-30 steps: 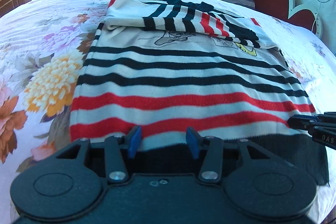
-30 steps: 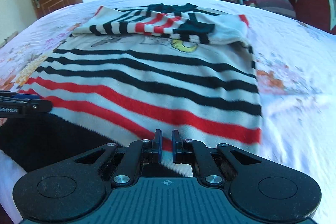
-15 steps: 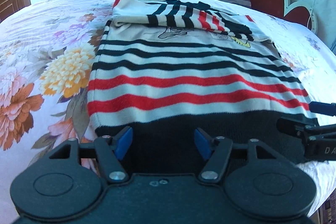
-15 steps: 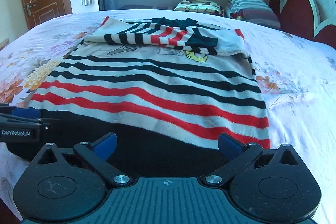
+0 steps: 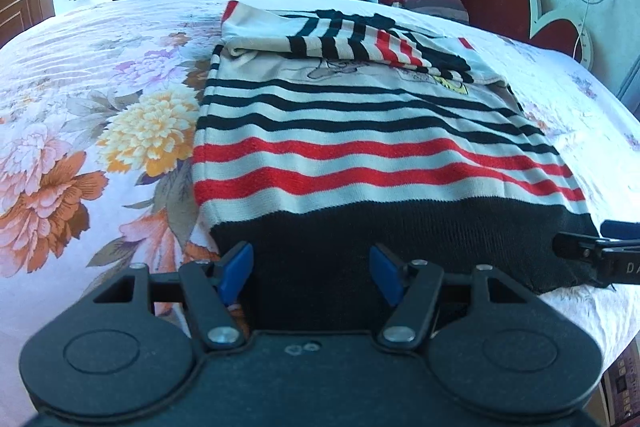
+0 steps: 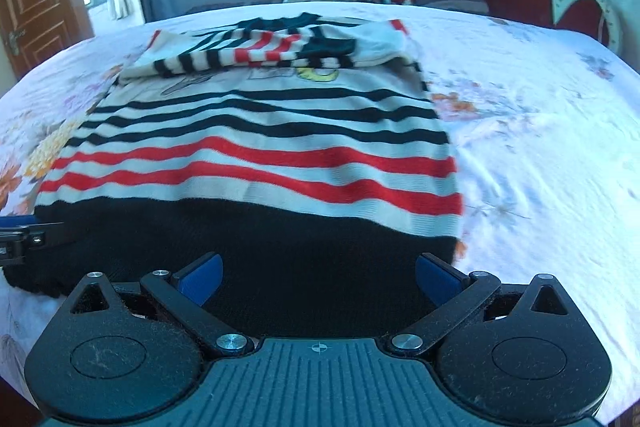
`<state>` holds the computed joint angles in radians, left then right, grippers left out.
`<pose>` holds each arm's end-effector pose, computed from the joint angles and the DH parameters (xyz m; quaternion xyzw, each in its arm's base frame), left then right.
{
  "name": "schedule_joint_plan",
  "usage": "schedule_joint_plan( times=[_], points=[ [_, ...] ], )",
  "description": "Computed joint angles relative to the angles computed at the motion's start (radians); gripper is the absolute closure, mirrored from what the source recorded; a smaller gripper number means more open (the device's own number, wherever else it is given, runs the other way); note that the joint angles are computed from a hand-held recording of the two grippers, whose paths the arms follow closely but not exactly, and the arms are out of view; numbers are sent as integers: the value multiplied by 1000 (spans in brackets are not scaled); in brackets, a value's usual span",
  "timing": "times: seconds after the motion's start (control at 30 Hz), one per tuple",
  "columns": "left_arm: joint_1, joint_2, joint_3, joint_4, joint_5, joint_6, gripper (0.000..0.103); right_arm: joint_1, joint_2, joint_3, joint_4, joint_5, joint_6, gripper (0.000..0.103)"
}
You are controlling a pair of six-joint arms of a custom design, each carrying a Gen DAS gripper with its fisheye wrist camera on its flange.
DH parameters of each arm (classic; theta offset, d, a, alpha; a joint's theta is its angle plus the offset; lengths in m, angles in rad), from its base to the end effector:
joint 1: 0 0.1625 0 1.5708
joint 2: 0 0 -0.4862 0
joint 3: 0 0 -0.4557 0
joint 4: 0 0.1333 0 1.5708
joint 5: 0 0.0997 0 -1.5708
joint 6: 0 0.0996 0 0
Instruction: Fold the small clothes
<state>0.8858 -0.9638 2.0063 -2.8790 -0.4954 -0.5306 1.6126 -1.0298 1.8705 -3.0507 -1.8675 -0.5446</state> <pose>-0.2184 -0.6166 0.1488 -0.0020 0.8540 -0.3833 0.3518 0.1330 -0.6862 0.2228 0.2269 -0.9123 0.2661 0.2132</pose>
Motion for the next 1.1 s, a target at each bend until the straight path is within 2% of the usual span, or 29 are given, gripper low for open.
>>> schedule_joint_plan(
  times=[0.23, 0.37, 0.47, 0.5, 0.53, 0.57, 0.73, 0.83, 0.9, 0.93, 0.97, 1.1],
  points=[
    [8, -45, 31, 16, 20, -50, 38, -18, -30, 15, -20, -15, 7, 1],
    [29, -62, 40, 37, -8, -95, 42, -28, -24, 7, -20, -13, 17, 1],
    [33, -53, 45, -1, -6, -61, 43, -40, -15, -9, -10, -2, 26, 1],
    [35, -50, 45, -11, -8, -47, 43, -43, -10, -16, -8, -1, 31, 5],
    [37, -49, 44, -16, -13, -40, 44, -47, -7, -25, 7, 3, 42, 19],
    [39, -50, 43, -21, -18, -36, 45, -51, -3, -38, 31, 6, 57, 25],
    [50, -53, 27, -12, -57, -51, 47, -60, 15, -77, 80, 6, 85, 27],
    [52, -48, 20, -17, -82, -57, 55, -63, 17, -88, 108, 7, 86, 27],
    [52, -51, 23, -21, -95, -69, 64, -65, 9, -85, 120, 12, 83, 27],
    [52, -57, 27, -17, -103, -88, 73, -66, 6, -84, 130, 11, 82, 27],
    [54, -66, 31, -12, -118, -107, 77, -65, 2, -83, 137, 9, 80, 27],
    [53, -95, 48, 29, -152, -146, 78, -65, -7, -74, 127, -16, 68, 27]
  ],
)
